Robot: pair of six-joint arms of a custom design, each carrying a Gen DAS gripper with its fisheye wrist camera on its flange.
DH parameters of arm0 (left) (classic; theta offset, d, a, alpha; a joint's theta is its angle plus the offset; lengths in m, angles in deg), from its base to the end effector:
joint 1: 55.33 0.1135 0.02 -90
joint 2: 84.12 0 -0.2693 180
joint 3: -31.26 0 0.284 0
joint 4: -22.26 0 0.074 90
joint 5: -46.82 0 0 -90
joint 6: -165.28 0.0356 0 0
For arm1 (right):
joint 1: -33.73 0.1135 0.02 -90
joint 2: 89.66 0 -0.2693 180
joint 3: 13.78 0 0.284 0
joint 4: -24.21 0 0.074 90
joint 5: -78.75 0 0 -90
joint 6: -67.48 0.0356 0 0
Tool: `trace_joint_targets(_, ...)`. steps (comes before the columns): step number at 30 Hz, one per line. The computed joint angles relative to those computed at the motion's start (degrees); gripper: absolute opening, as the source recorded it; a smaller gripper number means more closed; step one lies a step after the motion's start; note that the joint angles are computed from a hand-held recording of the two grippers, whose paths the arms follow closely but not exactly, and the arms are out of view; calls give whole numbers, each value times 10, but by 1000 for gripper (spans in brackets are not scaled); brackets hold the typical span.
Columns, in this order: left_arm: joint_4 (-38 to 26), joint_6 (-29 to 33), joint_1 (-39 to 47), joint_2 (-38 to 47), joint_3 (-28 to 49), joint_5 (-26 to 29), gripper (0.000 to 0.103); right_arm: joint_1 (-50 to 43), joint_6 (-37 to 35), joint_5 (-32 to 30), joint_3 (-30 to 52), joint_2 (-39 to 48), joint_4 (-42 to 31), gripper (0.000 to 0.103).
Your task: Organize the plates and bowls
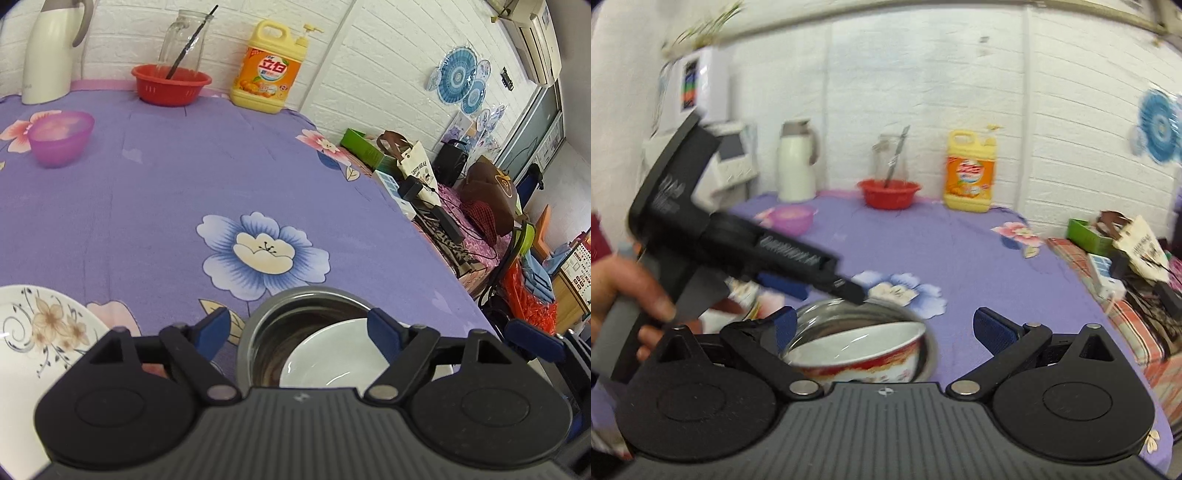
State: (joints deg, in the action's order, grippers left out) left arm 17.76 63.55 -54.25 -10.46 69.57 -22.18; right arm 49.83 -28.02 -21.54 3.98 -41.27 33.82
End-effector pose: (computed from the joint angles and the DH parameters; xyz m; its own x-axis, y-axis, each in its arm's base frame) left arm 0.2584 -0.0079 0.1389 -0.6796 -0.2026 -0.7050 0.1219 0.9165 -0.3809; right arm 0.1782 0.0581 0.1310 -0.3015 -0.1852 -0.9353 -0.4641 0.8854 -0.0257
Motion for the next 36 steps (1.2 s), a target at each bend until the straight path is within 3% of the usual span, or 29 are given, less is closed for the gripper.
trace_joint_targets(8, -5, 1, -1, -8, -3, 0, 82, -35, 30, -31, 44, 230, 92, 103)
trace_joint_targets(14, -7, -1, 5, -2, 4, 4, 83, -16, 24, -19, 40, 199, 76, 103)
trace_joint_targets(23, -2, -4, 29, 15, 9, 16, 85, -78, 77, -56, 16, 155, 85, 103)
trace_joint_targets(29, -2, -4, 21, 10, 9, 15, 85, -81, 96, -74, 35, 229, 115, 103)
trace_joint_targets(34, -8, -2, 21, 5, 8, 12, 85, -38, 97, -48, 67, 327, 165, 103)
trace_joint_targets(36, -12, 6, 27, 7, 11, 13, 85, -32, 100, -40, 64, 318, 172, 103)
